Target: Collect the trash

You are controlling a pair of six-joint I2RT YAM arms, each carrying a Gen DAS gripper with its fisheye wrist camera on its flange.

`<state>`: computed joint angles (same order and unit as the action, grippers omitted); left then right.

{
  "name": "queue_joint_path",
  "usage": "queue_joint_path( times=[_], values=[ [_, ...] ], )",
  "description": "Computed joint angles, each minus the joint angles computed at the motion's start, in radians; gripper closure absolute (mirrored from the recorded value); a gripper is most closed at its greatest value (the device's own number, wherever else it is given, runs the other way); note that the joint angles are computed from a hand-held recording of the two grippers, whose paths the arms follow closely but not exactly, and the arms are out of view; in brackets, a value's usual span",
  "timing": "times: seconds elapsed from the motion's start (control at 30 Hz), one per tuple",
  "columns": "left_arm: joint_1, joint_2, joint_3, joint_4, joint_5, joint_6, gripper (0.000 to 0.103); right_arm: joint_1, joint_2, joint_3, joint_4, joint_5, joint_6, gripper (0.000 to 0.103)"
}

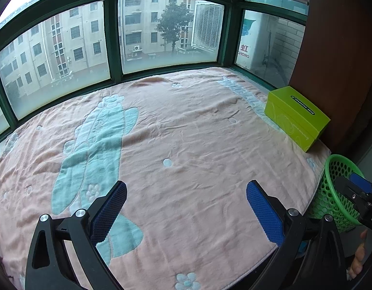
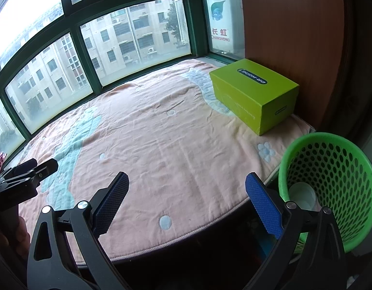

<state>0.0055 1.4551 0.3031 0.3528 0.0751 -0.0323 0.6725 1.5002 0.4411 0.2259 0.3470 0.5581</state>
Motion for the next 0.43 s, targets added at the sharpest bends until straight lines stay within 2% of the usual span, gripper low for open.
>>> queue_joint_path(
  times=[0.43],
  values=[
    [-0.008,0.013,0.004,0.004,-0.021,-0.004,0.007,-0.002,0.021,-0.003,0.016,-0.01,0.01,0.007]
  ],
)
